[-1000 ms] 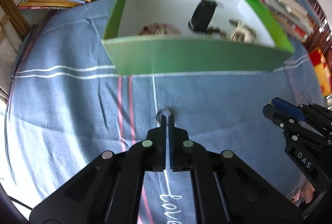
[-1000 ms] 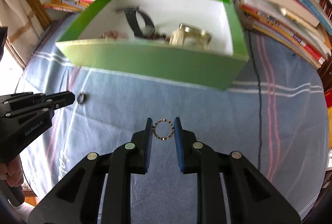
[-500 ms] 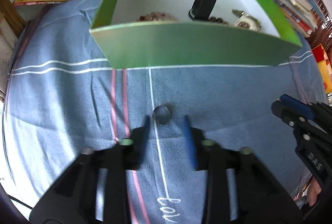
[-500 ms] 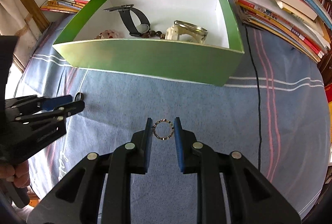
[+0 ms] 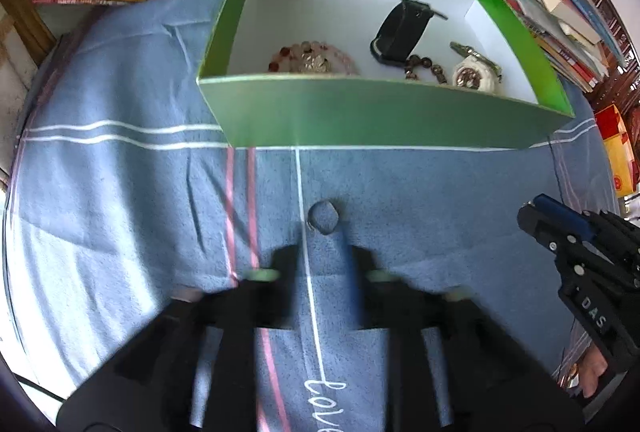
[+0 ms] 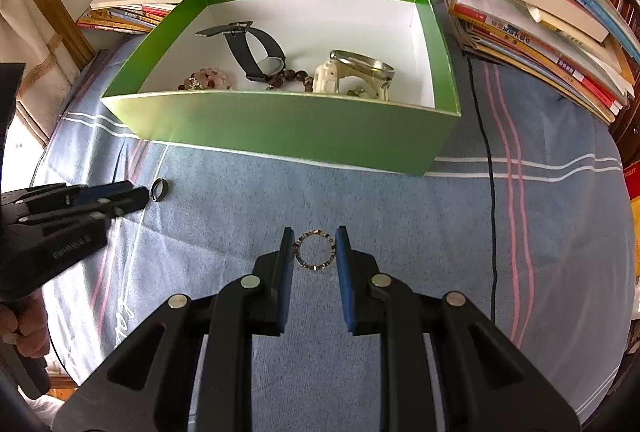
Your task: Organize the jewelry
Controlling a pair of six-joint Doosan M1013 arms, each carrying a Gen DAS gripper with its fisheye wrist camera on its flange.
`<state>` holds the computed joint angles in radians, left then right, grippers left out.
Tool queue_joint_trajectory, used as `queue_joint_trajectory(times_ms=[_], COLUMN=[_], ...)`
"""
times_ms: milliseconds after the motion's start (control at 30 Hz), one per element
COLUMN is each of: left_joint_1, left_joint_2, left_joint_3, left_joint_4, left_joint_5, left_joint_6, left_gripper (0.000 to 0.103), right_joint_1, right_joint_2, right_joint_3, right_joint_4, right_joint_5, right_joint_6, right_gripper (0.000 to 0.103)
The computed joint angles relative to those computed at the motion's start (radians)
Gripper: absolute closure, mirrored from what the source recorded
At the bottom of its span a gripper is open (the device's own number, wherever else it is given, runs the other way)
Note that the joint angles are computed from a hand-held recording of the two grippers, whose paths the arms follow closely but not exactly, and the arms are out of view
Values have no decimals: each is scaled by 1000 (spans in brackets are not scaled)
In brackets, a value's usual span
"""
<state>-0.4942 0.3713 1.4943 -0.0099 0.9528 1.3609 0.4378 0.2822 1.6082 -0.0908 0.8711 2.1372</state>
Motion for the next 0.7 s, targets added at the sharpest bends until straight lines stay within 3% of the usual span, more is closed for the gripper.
queue_joint_trajectory(times_ms=[100, 233, 467, 700], left_joint_1=[-6, -7, -1, 2], left_joint_2=[11, 30, 19, -68], left_joint_3=[-3, -12, -10, -11], left_joint_4=[24, 39, 57, 91], left_joint_5=[-3, 2, -12, -89], left_joint_6=[-1, 0, -31, -71], left_gripper=[61, 83, 85, 84], right_joint_1=[1, -1, -2, -14], right_joint_2=[1, 3, -6, -41], right_joint_3=[3, 4, 1, -30], right_joint_4=[6, 9, -10, -56], right_joint_5=[4, 4, -6, -75], right_joint_6=[-3, 1, 18, 40], right_gripper=[82, 82, 82, 82])
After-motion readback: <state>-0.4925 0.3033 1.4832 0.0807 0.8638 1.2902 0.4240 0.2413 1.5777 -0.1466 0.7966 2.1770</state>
